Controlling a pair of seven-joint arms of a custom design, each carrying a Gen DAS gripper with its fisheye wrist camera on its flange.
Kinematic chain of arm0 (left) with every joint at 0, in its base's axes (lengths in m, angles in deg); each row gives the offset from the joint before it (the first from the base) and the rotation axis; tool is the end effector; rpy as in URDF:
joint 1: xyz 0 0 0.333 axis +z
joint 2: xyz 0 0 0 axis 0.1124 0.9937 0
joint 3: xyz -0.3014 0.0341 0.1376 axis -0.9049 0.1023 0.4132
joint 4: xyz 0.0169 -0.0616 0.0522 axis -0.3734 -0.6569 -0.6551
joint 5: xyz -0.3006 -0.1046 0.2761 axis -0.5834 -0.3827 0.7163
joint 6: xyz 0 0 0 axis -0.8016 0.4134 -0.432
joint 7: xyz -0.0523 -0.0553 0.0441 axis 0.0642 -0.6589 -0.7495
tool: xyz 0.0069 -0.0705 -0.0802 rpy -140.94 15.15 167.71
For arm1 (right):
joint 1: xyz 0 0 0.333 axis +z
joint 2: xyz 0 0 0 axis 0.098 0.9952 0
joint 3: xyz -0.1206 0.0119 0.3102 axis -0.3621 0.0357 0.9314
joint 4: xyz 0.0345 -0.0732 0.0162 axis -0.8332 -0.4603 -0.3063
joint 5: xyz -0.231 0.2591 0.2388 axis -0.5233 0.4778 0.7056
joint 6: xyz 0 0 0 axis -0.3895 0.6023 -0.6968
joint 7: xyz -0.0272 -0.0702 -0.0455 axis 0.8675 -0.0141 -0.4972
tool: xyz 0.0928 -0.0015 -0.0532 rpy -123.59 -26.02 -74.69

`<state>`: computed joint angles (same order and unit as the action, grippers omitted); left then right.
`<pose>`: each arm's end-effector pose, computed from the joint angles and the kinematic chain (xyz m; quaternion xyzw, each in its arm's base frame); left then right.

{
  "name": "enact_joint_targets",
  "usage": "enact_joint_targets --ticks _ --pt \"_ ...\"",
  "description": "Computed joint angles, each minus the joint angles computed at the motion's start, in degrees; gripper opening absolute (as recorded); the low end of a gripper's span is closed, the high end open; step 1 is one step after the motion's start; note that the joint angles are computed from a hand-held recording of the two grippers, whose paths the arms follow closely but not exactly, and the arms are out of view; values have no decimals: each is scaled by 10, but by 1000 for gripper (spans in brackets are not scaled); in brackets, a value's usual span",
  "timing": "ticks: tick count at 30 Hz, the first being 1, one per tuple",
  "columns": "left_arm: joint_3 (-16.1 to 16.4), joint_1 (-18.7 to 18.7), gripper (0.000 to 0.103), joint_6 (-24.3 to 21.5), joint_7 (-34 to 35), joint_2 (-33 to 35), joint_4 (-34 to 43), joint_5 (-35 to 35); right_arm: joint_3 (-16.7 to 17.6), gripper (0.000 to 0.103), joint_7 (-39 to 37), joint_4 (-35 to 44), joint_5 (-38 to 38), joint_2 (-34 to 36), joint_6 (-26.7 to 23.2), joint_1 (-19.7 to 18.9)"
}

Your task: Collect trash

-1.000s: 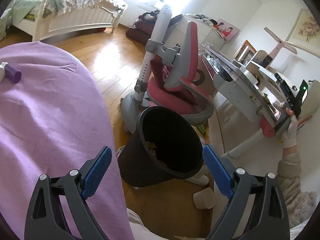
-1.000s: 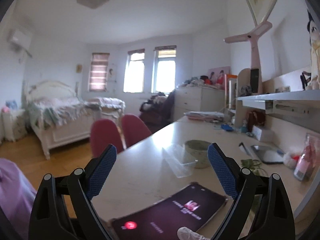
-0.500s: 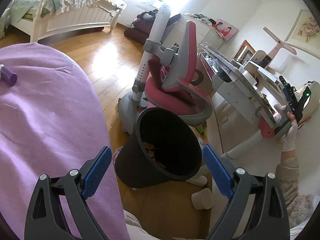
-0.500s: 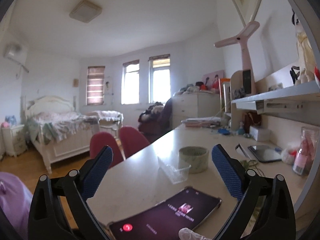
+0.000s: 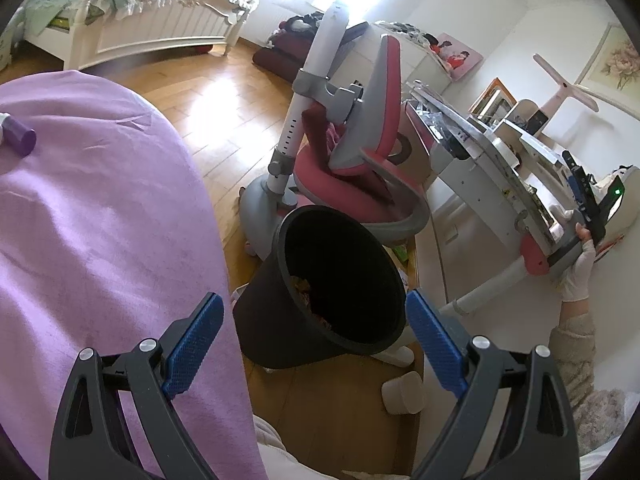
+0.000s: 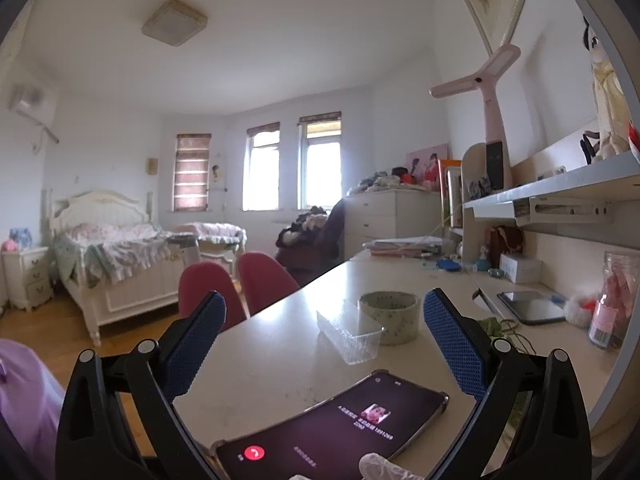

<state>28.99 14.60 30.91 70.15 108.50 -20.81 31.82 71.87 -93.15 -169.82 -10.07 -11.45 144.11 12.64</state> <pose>0.7936 -0.0942 0.4550 0.3207 -0.8449 0.4015 0.1487 0.4120 0.1014 0.5790 -0.2048 0.6931 -0.6542 0.2230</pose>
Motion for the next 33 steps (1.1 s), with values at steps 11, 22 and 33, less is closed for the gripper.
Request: enact_joint_targets --ticks 11,22,33 --pt "1 -1 91 2 4 -5 -10 1 -7 98 -13 11 1 7 22 -1" --pt "1 2 91 1 0 -2 -3 0 2 98 -4 18 1 4 14 -4" --pt "-3 28 91 6 25 -18 -26 -31 15 98 -8 90 4 25 97 34"
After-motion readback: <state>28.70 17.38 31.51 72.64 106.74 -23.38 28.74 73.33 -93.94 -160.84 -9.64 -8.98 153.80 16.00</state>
